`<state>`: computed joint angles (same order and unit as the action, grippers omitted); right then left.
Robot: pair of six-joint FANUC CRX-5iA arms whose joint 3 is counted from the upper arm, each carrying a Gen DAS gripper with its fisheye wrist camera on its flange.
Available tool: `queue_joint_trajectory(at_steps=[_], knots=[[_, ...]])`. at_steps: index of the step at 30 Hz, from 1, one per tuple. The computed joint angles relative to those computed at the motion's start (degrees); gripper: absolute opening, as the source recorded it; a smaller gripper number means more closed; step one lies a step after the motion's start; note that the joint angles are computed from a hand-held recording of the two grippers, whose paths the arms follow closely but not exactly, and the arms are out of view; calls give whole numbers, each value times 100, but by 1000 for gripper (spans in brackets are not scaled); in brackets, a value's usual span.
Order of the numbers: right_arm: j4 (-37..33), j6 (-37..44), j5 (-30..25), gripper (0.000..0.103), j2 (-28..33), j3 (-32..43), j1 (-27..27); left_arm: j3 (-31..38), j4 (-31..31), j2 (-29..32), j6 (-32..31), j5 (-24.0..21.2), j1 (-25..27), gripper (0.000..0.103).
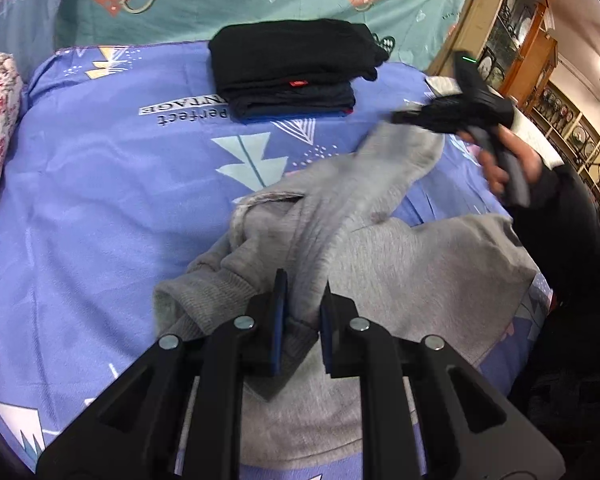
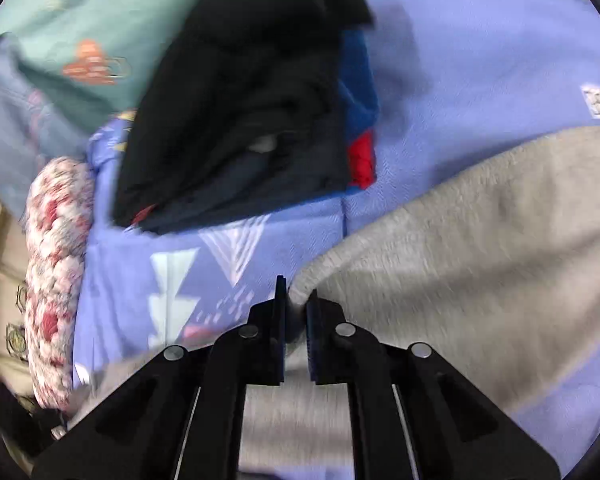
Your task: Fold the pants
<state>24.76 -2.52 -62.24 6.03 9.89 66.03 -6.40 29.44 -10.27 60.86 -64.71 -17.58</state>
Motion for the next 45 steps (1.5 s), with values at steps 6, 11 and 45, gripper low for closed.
queue_joint_trajectory(at_steps=[6,11,45], knots=[[2304,-2285,-172,8,-1111,-1584,1991,-666,489,-656,42,-310,550,22],[2763,-3582,131,8,-1199,-2398,2689,-1679,1204,-1342,537,-669,1103,80],[3643,-4441,572,11,-1464,-3242,2933,-2704,2468,-1073,2436,824,70,94]])
